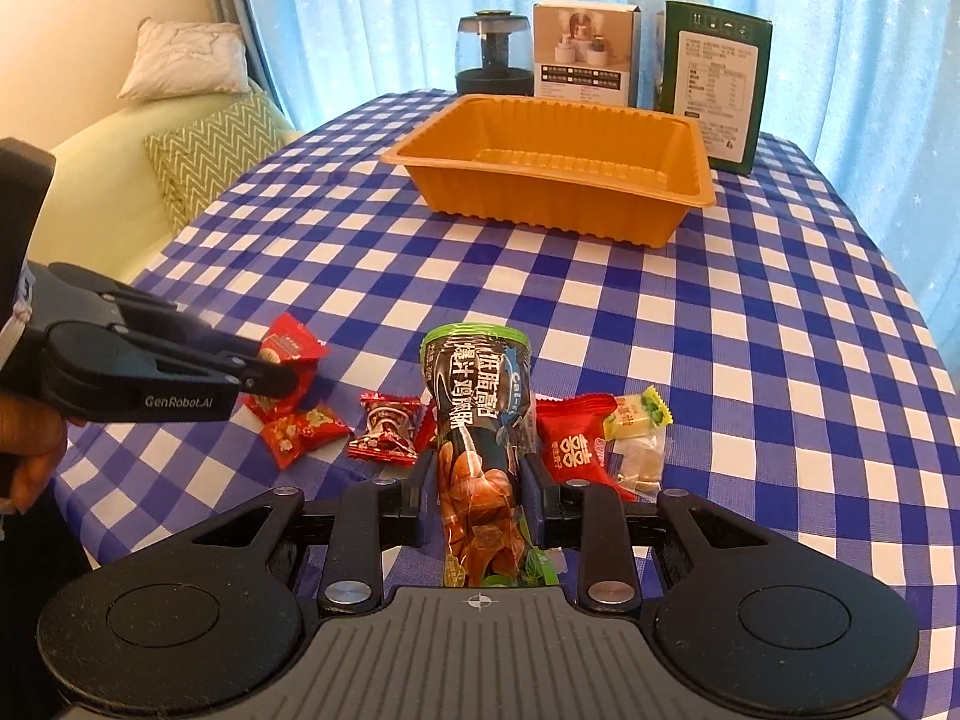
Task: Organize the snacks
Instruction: 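Carry both snacks over the orange tray and open both tools to drop them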
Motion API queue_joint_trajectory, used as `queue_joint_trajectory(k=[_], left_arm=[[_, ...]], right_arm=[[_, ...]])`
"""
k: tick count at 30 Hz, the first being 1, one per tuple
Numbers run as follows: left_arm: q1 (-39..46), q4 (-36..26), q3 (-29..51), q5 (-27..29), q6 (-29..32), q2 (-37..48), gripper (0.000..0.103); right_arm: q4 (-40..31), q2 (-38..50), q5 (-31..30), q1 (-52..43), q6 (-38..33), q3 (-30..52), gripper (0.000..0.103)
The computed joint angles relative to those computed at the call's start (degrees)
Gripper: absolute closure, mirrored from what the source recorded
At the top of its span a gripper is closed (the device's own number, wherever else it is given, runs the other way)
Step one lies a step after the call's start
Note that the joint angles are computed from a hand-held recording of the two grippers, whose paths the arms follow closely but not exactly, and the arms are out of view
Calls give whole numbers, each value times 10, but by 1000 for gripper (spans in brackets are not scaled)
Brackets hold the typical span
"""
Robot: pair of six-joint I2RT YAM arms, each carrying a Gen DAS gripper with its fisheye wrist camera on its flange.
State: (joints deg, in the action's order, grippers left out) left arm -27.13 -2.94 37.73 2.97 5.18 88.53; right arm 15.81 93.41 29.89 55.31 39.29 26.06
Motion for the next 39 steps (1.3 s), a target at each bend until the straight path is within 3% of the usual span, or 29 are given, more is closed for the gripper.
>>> queue_joint_trajectory(k=[8, 18, 28, 39], left_arm=[[11, -41, -3, 22, -22, -71, 85], [9, -99, 62, 21, -23, -97, 85], [3, -104, 202, 26, -42, 11, 85], [15, -146, 475, 38, -53, 217, 85]], right_arm=[[-13, -34, 19, 4, 14, -8, 74], [-16, -83, 23, -20, -6, -11, 74], [2, -105, -62, -162, -89, 30, 74], [-9, 21, -194, -334, -165, 209, 74]])
